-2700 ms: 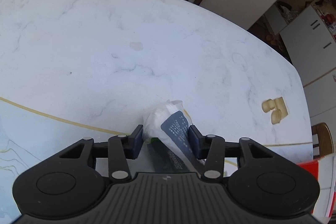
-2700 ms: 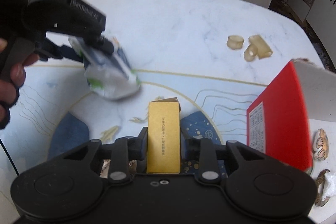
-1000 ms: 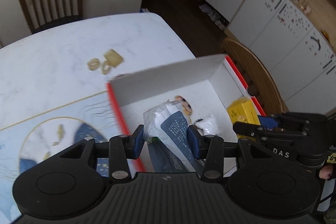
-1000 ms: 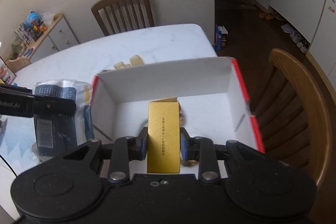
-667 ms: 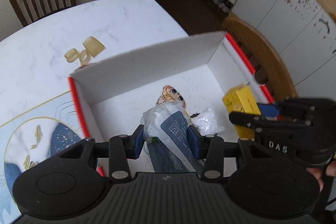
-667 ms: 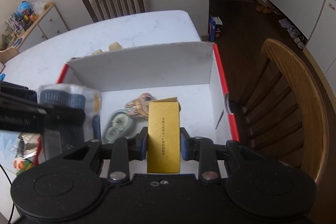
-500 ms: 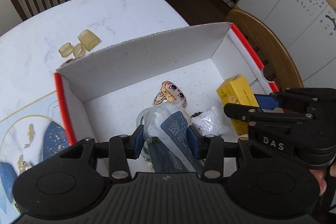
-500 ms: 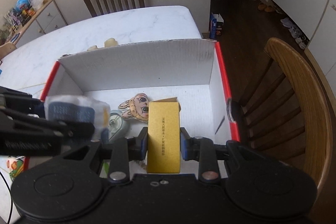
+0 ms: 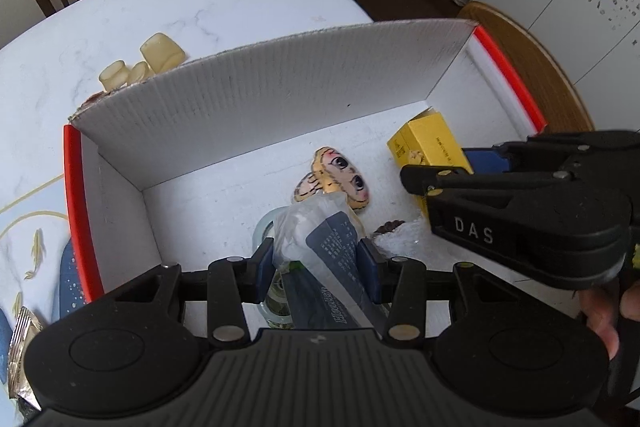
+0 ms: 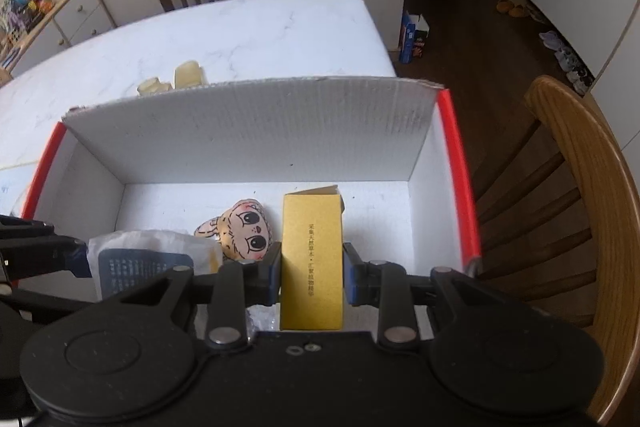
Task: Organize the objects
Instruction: 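Open the left tool to drop the packet while the right tool releases the yellow box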
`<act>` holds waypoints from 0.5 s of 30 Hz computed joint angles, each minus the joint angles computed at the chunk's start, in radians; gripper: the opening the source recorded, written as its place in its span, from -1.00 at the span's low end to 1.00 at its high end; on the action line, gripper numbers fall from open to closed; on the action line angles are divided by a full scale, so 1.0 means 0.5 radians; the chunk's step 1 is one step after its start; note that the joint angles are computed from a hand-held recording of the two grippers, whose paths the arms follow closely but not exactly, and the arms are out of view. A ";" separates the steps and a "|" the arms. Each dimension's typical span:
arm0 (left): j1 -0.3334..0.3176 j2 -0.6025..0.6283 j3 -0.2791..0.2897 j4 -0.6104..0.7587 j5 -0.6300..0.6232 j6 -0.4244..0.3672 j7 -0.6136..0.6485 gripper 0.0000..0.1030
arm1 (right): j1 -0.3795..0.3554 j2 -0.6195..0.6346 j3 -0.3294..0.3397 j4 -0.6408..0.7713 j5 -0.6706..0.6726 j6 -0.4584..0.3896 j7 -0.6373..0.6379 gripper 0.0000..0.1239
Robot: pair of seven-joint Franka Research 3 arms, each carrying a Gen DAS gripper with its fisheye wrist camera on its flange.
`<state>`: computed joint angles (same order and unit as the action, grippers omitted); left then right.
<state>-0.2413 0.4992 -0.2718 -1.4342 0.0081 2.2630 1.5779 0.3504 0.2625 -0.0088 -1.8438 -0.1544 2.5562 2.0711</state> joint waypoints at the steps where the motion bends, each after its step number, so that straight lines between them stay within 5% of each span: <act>1: 0.004 0.004 -0.002 -0.006 -0.007 0.005 0.001 -0.16 | -0.003 0.014 0.001 0.015 0.006 -0.008 -0.007 -0.55; 15: 0.021 -0.008 -0.013 -0.091 -0.031 0.122 0.009 -0.11 | -0.030 0.100 0.006 0.115 0.151 -0.115 -0.127 -0.54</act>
